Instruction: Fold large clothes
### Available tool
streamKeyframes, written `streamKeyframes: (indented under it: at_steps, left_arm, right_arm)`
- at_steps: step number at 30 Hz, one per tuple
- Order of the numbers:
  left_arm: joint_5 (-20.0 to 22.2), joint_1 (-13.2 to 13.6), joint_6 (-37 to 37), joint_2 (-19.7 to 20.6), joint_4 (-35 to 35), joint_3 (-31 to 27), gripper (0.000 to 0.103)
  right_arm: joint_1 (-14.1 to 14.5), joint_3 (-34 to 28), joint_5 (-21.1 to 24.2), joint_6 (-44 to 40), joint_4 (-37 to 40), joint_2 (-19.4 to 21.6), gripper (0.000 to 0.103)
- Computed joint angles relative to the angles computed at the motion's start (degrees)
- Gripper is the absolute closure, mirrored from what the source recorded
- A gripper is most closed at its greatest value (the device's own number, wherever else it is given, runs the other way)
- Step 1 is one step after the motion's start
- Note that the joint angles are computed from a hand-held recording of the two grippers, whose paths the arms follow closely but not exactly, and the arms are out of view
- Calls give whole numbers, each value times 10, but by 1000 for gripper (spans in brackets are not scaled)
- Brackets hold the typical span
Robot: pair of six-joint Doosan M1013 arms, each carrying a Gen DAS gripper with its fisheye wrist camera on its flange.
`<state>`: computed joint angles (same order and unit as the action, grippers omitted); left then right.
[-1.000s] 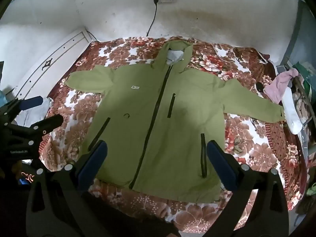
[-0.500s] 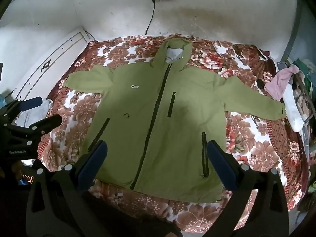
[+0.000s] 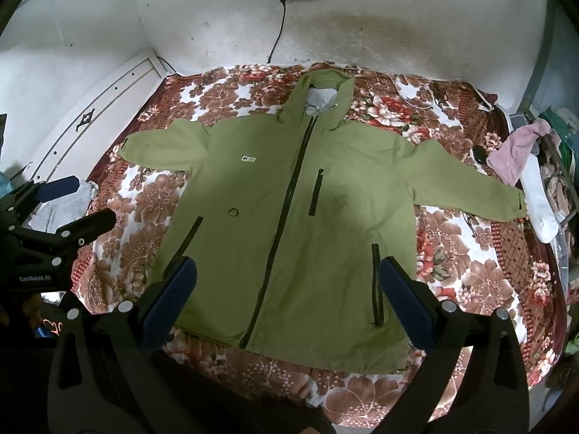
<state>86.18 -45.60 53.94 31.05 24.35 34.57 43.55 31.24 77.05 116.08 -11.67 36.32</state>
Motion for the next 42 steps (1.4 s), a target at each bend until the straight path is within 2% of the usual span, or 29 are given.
streamKeyframes:
  at_steps: [13, 18, 31, 35, 39, 42]
  left_arm:
    - [14, -3, 3, 12, 2, -22, 5]
    - [4, -4, 6, 8, 5, -13, 5]
    - [19, 0, 4, 9, 3, -19, 5]
    - [31, 8, -24, 6, 13, -15, 5]
    - [41, 25, -74, -6, 11, 6, 5]
    - [19, 41, -100, -23, -9, 31, 5]
  right_arm:
    - [-2, 1, 2, 2, 3, 0, 4]
    - [-1, 0, 6, 4, 1, 1, 4]
    - [-5, -16, 22, 14, 12, 10, 4]
    - [-5, -33, 35, 10, 12, 19, 4]
    - [-8, -77, 51, -7, 24, 43, 4]
    - [-11, -152, 82, -19, 45, 83, 4]
